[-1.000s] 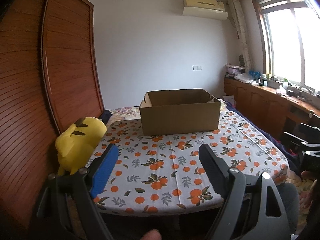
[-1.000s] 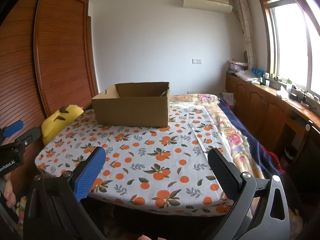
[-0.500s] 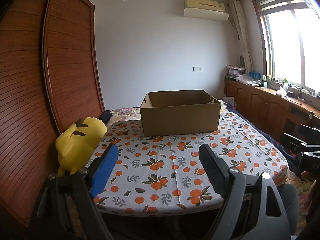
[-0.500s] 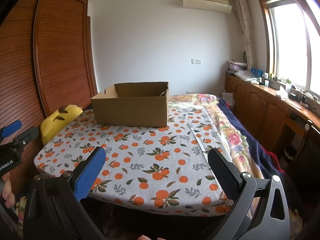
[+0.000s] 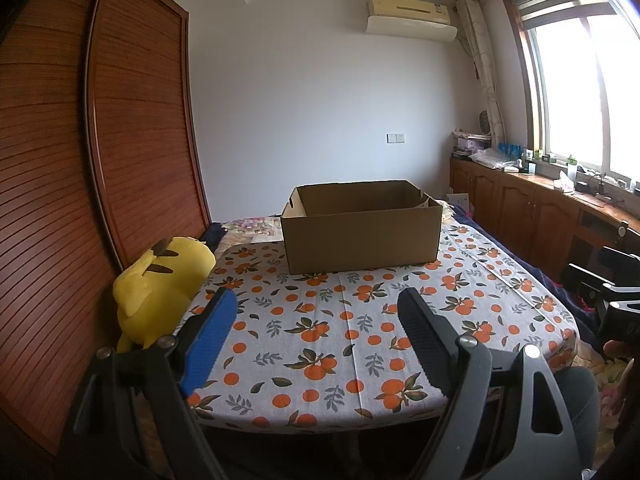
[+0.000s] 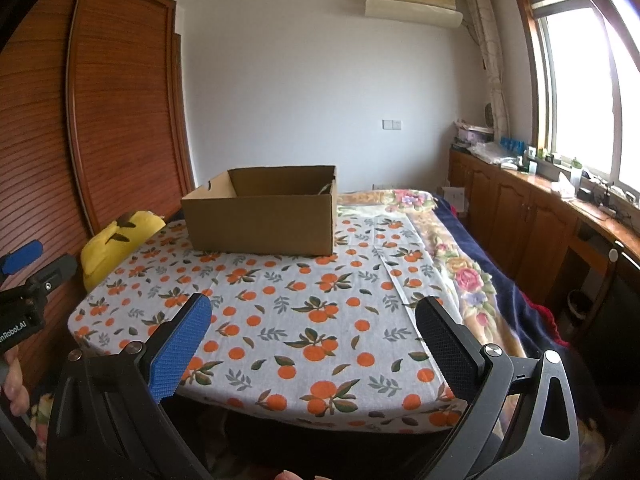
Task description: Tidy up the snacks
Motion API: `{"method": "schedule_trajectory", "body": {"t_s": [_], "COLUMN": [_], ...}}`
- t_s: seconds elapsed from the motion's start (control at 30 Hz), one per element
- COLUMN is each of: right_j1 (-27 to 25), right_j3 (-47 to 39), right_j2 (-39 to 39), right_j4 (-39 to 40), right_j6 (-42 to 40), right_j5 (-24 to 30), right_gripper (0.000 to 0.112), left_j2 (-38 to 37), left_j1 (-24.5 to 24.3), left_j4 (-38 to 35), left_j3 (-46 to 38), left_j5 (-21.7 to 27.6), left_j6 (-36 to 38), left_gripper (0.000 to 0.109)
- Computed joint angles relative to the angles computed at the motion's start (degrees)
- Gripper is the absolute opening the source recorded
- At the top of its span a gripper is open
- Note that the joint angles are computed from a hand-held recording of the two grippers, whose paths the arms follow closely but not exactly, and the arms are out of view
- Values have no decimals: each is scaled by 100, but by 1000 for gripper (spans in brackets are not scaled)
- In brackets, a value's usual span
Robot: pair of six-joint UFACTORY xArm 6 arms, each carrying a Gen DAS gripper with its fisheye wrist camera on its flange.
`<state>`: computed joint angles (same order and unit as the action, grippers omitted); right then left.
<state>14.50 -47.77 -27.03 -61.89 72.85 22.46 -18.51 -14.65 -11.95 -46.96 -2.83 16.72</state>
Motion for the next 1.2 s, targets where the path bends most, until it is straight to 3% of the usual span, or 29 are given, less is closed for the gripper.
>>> {"method": "schedule_trajectory", "body": {"t_s": [1.2], "right_j1": [-36], "right_j3": [35], "right_j2": [-40], "right_j4": [-2], "right_j6": [-7], "right_j5": [-24], "right_gripper": [103], "left_j2": [-14], "left_j1": [3], "left_j4": [77], "left_j3": [21], "left_j5": [-15], "left_j6": [-69], "left_gripper": [83]}}
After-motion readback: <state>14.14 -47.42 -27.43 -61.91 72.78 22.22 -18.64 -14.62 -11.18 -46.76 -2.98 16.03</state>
